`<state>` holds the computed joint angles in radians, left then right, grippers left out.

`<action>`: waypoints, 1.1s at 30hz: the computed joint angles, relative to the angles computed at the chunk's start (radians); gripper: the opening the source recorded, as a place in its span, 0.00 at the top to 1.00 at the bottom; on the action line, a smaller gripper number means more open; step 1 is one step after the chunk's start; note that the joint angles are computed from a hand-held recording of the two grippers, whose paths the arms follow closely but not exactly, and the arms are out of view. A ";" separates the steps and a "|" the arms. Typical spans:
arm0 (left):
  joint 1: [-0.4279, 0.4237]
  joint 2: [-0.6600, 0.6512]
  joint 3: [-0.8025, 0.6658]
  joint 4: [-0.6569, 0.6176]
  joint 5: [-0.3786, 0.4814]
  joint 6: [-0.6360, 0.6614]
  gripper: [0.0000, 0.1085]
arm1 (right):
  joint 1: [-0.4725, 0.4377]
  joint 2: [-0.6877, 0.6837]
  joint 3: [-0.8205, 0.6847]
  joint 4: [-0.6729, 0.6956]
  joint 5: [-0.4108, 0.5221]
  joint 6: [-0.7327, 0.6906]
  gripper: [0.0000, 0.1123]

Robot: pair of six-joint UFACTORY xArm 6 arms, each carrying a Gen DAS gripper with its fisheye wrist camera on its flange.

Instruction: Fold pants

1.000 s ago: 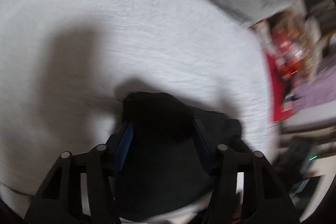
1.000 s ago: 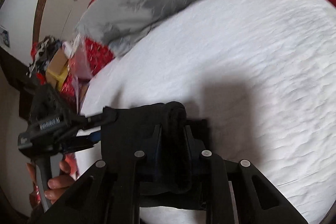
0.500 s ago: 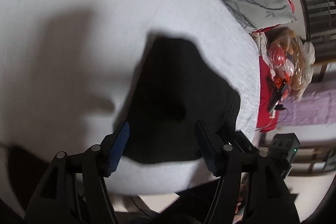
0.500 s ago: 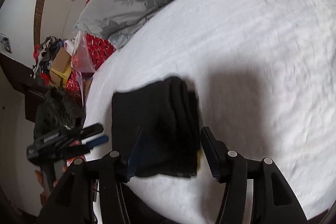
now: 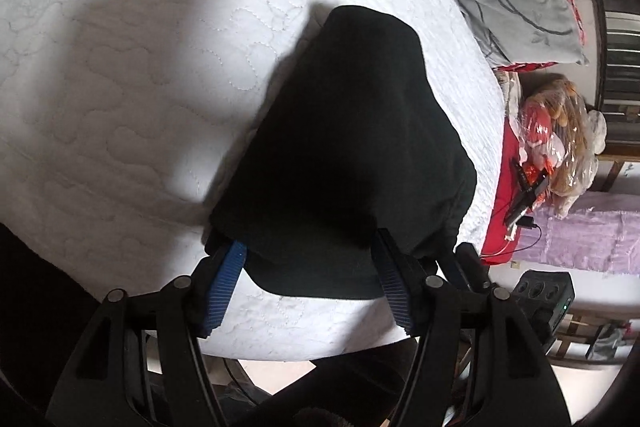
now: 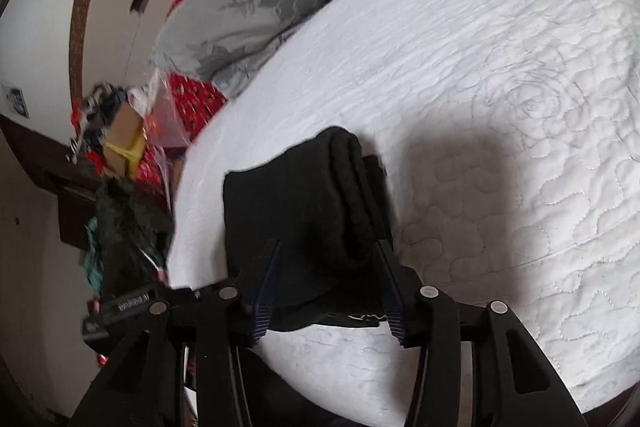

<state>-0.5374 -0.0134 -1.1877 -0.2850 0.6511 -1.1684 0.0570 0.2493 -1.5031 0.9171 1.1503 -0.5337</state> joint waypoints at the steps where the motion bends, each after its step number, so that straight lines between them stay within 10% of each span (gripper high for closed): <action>1: 0.000 0.001 0.002 -0.001 -0.003 -0.002 0.41 | 0.007 0.003 -0.002 -0.015 -0.007 0.000 0.62; 12: 0.015 0.029 -0.036 -0.030 0.037 0.008 0.42 | 0.043 0.040 -0.053 -0.138 -0.023 0.049 0.74; 17: 0.007 0.019 -0.071 0.007 0.097 0.010 0.73 | 0.017 0.043 -0.068 -0.067 0.020 0.056 0.91; 23: -0.007 0.018 -0.069 0.026 0.149 0.040 0.74 | -0.070 0.006 -0.036 0.070 0.151 0.058 0.91; 33: -0.005 -0.006 -0.074 -0.021 0.167 0.188 0.74 | -0.039 -0.019 0.023 -0.041 0.059 0.031 0.83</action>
<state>-0.5426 -0.0199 -1.2614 -0.3062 0.8184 -0.9805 0.0185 0.2303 -1.4803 0.8762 1.2088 -0.5028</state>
